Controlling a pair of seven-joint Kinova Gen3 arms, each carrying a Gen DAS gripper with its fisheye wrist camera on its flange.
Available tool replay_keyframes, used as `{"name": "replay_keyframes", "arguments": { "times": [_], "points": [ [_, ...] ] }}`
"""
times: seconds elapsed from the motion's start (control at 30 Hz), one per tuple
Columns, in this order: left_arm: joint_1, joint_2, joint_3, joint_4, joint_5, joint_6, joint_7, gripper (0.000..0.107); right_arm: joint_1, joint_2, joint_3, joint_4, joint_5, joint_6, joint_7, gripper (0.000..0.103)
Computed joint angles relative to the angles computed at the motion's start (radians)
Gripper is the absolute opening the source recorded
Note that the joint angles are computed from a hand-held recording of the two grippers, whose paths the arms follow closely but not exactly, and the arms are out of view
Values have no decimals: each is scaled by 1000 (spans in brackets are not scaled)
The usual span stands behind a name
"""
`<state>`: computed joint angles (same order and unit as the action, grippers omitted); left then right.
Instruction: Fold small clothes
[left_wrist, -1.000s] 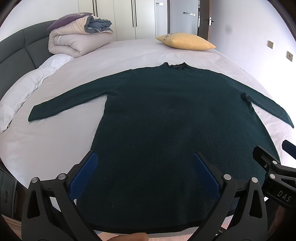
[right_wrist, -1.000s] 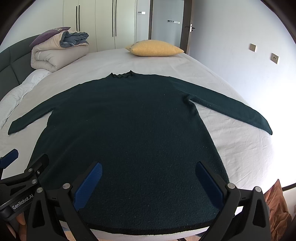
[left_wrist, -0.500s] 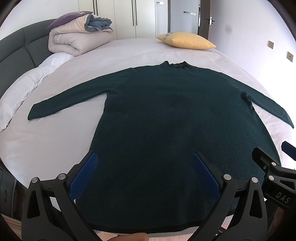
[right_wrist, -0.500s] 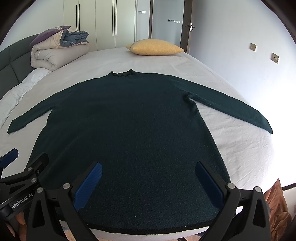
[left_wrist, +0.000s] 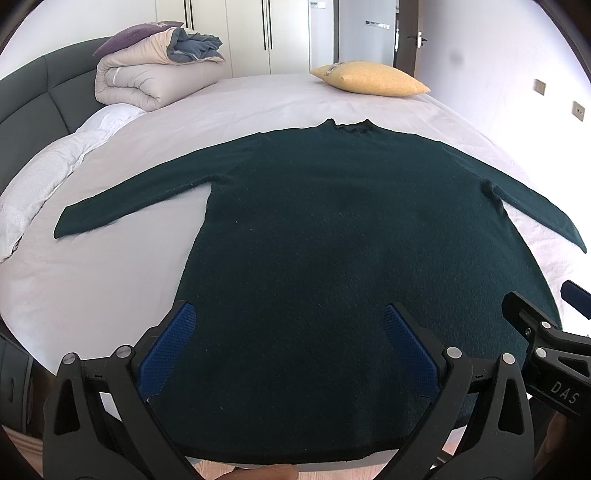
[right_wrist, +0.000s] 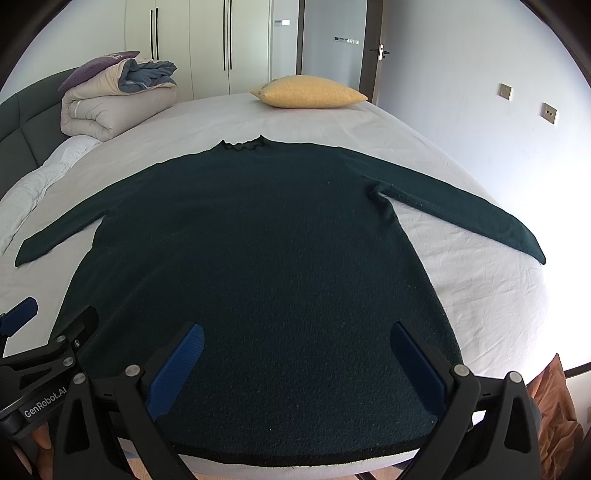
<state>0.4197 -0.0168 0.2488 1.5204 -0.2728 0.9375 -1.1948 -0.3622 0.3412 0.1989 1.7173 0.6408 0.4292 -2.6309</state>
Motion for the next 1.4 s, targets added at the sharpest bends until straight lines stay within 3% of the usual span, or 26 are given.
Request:
{"name": "replay_keyframes", "arguments": {
  "times": [0.77,1.4],
  "points": [
    [-1,0,-4,20,15,-7,-7,103,-14,-1,11,33,19,-21,-31,103],
    [11,51,-23,-24,34,14,-25,103,45,-12,-31,40,-75,-18,58,103]
  ]
}}
